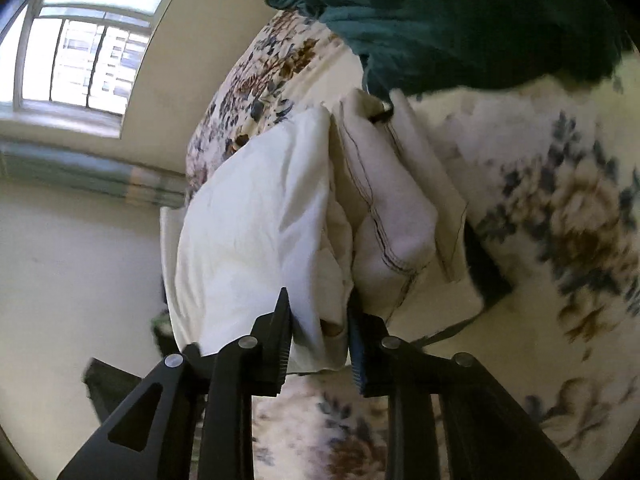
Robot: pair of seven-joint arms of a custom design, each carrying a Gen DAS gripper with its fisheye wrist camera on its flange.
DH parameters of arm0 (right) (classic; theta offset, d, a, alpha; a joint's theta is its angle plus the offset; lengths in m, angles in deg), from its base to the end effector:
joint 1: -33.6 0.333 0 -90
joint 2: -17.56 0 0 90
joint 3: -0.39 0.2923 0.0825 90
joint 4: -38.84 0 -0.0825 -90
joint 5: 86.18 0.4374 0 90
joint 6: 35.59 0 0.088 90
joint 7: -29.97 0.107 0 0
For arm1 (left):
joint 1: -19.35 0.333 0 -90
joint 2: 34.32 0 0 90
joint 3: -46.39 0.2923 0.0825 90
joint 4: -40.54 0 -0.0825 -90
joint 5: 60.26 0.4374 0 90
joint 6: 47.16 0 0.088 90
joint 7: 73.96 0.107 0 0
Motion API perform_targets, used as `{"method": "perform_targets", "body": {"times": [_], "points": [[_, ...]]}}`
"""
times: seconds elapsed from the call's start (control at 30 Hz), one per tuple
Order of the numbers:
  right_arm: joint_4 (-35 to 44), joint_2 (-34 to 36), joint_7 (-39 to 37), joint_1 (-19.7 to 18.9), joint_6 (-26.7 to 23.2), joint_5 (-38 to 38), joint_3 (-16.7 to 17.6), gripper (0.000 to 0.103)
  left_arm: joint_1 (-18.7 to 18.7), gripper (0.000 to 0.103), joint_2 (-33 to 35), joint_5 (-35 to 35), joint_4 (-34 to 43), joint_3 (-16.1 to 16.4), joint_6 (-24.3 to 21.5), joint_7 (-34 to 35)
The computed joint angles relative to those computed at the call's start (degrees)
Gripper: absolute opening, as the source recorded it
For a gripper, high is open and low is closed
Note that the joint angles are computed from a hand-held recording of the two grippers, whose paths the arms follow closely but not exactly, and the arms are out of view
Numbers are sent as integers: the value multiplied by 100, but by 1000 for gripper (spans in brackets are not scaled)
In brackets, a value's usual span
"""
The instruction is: Fold small clothes
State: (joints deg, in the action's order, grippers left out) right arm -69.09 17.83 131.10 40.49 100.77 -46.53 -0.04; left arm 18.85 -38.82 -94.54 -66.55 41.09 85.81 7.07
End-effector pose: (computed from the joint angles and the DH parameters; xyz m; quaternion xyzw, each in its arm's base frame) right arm 0.6491 0.0800 0.5161 -0.4852 0.7937 0.0962 0.3540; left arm 0.6305 -0.0760 0.5711 0.7645 -0.5352 0.3557 0.0508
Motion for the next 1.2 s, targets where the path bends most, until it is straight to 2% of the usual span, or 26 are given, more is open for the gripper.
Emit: {"method": "perform_targets", "body": {"times": [0.1, 0.2, 0.27, 0.33, 0.4, 0.43, 0.47, 0.5, 0.6, 0.73, 0.93, 1.2], "points": [[174, 28, 386, 24, -115, -910, 20, 34, 8, 39, 133, 526, 217, -41, -115, -22], [238, 0, 644, 39, -229, -1512, 30, 35, -8, 39, 44, 1191, 235, -104, -90, -103], [297, -51, 822, 78, -410, -2063, 58, 40, -17, 39, 1, 1756, 299, -148, -166, -259], [394, -61, 1080, 134, -569, -2690, 97, 51, -42, 60, -22, 2320, 384, -211, -244, -395], [485, -103, 1406, 213, -802, -3486, 155, 71, -86, 78, -58, 2774, 429, -265, -259, -355], [486, -158, 1544, 251, -891, -3803, 181, 79, -108, 84, -79, 3008, 448, -296, -278, -377], [490, -201, 1656, 285, -959, -4010, 201, 94, -129, 84, -104, 3288, 464, -336, -306, -440], [471, -283, 1796, 321, -1052, -4301, 230, 103, -154, 84, -119, 3549, 496, -375, -372, -474], [442, -510, 2138, 405, -1318, -5020, 307, 103, -229, 84, -170, 4015, 569, -438, -593, -517], [327, -978, 2292, 469, -1602, -5555, 378, 103, -301, 84, -421, 4113, 562, -461, -783, -459], [335, -1689, 2245, 518, -2182, -5812, 482, 103, -337, 84, -1018, 4065, 567, -517, -1212, -448], [321, -2960, 2034, 626, -2963, -5808, 702, 103, -358, 84, -2191, 3699, 431, -542, -1812, -134]]}}
